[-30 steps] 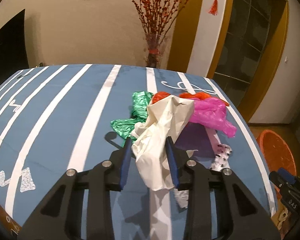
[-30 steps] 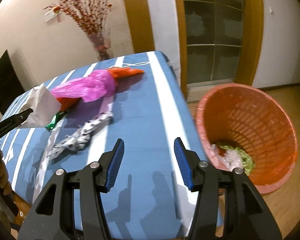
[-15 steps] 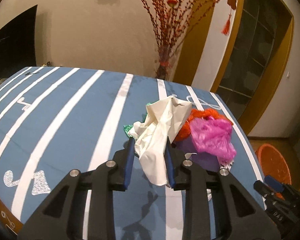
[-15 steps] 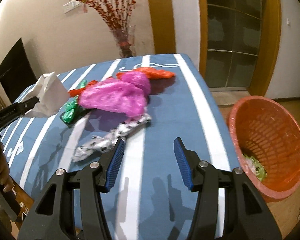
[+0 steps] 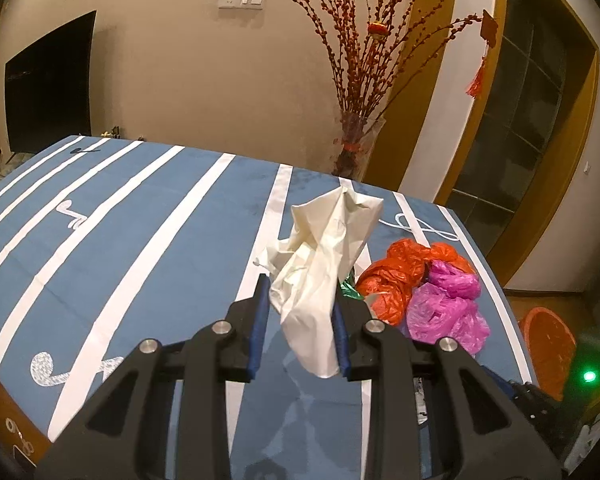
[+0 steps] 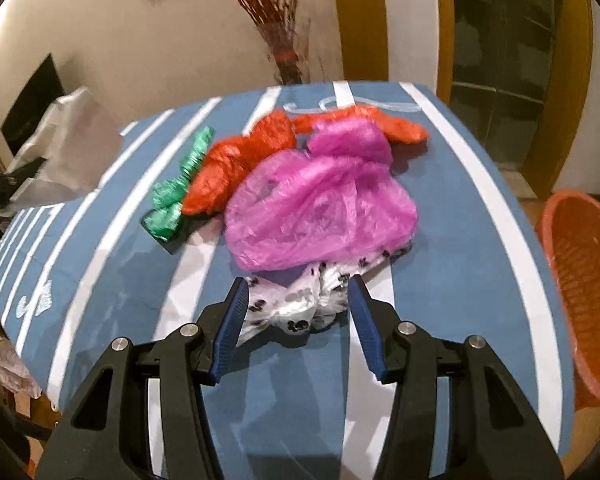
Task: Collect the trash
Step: 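Grasp the white bag with the left tool while the right tool grasps the printed bag, then carry the white bag and printed bag over the wastebasket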
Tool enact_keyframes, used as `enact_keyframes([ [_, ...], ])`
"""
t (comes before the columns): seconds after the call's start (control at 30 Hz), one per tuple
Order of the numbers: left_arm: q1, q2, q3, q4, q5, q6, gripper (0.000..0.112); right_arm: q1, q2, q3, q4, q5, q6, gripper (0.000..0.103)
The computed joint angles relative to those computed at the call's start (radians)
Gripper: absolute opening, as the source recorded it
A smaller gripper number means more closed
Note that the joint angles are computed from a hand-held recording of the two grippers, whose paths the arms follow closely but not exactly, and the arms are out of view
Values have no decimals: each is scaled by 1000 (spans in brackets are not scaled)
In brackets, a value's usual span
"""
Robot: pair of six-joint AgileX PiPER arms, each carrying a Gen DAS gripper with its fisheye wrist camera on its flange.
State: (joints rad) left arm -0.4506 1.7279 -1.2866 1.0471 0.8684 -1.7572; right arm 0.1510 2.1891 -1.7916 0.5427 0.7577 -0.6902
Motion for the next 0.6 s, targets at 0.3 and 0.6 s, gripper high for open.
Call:
enact_keyframes([
  [0.3, 9, 26, -22, -24, -29, 20, 29, -73, -2, 28, -36, -27, -35, 16],
  [0.6, -26, 107, -131, -56, -49, 81, 29, -209, -45, 41, 51, -45, -109, 15],
])
